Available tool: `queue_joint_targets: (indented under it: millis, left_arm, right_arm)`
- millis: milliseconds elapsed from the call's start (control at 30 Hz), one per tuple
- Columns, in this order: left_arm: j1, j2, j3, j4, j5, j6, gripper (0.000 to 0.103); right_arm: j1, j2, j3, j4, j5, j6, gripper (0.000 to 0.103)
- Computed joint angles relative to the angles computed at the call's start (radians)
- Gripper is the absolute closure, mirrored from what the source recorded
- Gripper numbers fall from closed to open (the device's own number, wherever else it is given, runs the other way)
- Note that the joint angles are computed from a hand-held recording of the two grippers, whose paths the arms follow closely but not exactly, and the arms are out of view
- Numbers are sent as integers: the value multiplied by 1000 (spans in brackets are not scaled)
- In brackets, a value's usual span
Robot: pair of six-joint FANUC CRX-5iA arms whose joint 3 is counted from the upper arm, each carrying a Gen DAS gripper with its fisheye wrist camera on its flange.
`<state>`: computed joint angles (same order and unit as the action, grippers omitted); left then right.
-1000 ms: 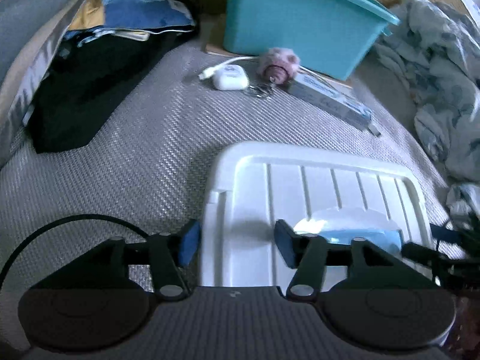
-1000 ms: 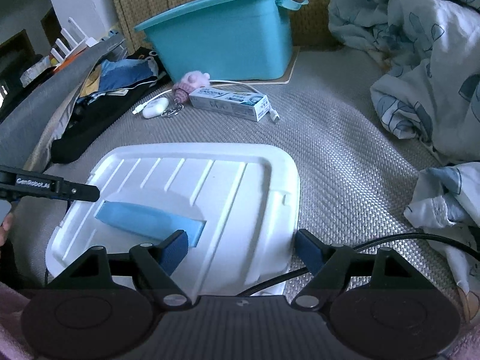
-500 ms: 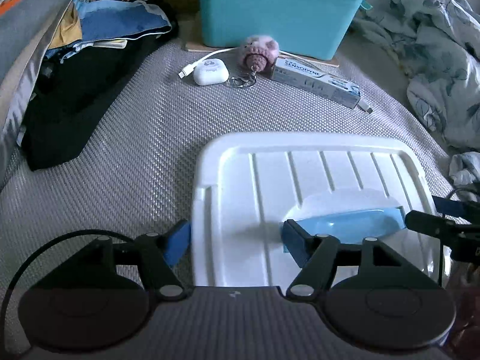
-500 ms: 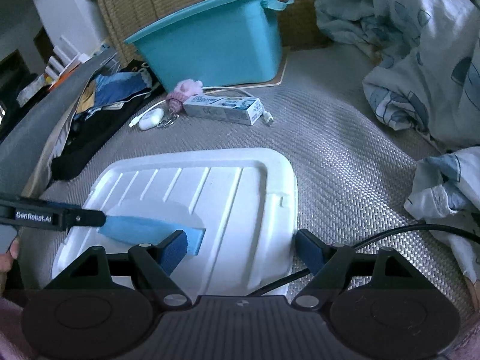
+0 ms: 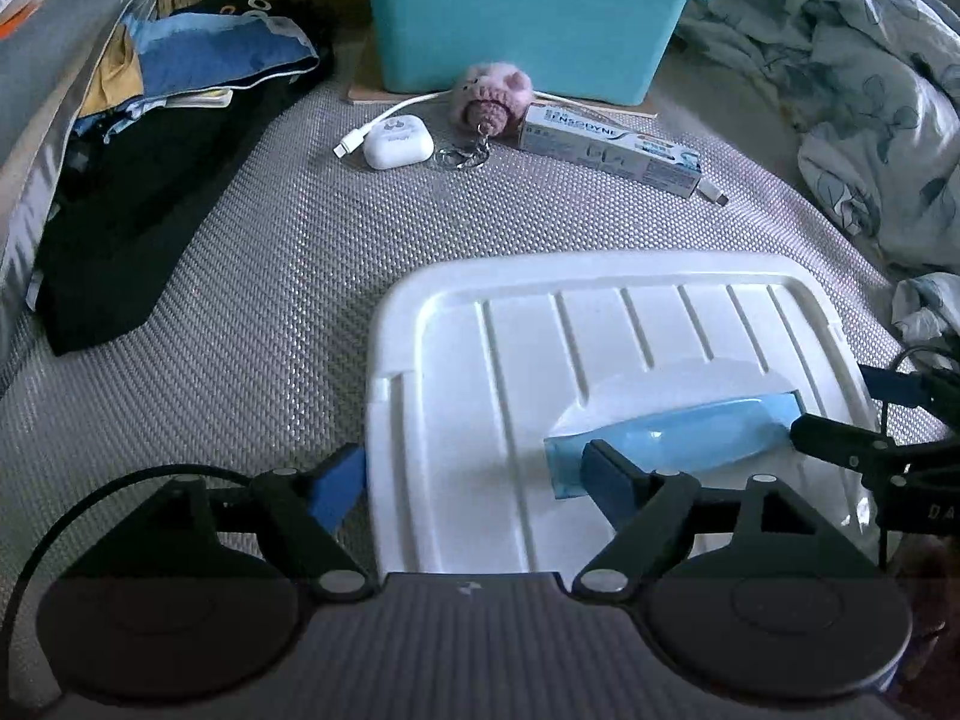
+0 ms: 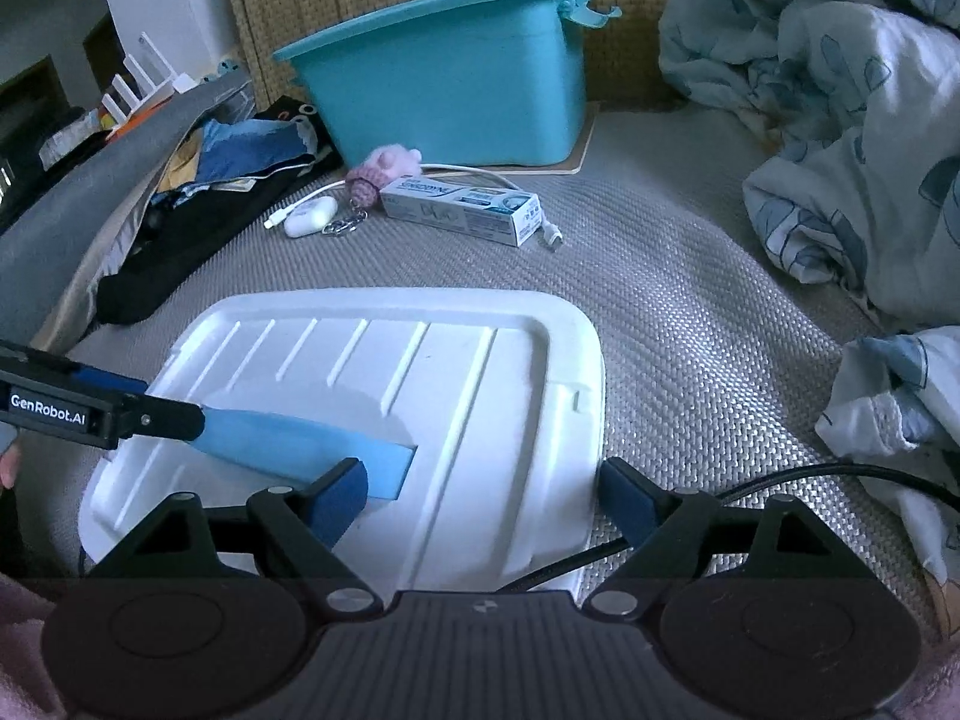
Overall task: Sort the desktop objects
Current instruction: 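Close the right gripper on the lid edge while the left gripper grips the lid, then lift the white lid with both grippers and carry it over the teal bin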
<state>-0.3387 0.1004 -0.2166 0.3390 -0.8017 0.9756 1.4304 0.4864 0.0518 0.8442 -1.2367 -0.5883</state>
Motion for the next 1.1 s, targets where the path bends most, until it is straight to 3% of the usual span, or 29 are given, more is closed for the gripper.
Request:
queue_joint_targets:
  millis: [333,700,1100]
  left_arm:
    - [-4,-13,-20,13,34,-13,22]
    - [-2,-49,-64,51,100,-42,23]
    - [-12,-114,-164,158,241,-160,23]
  right_arm:
    - [5,-10,-21,26,3,-88,14]
    - [8,7,19,21,-31,-67,14]
    - [15,5,6,84,-64,-140,14]
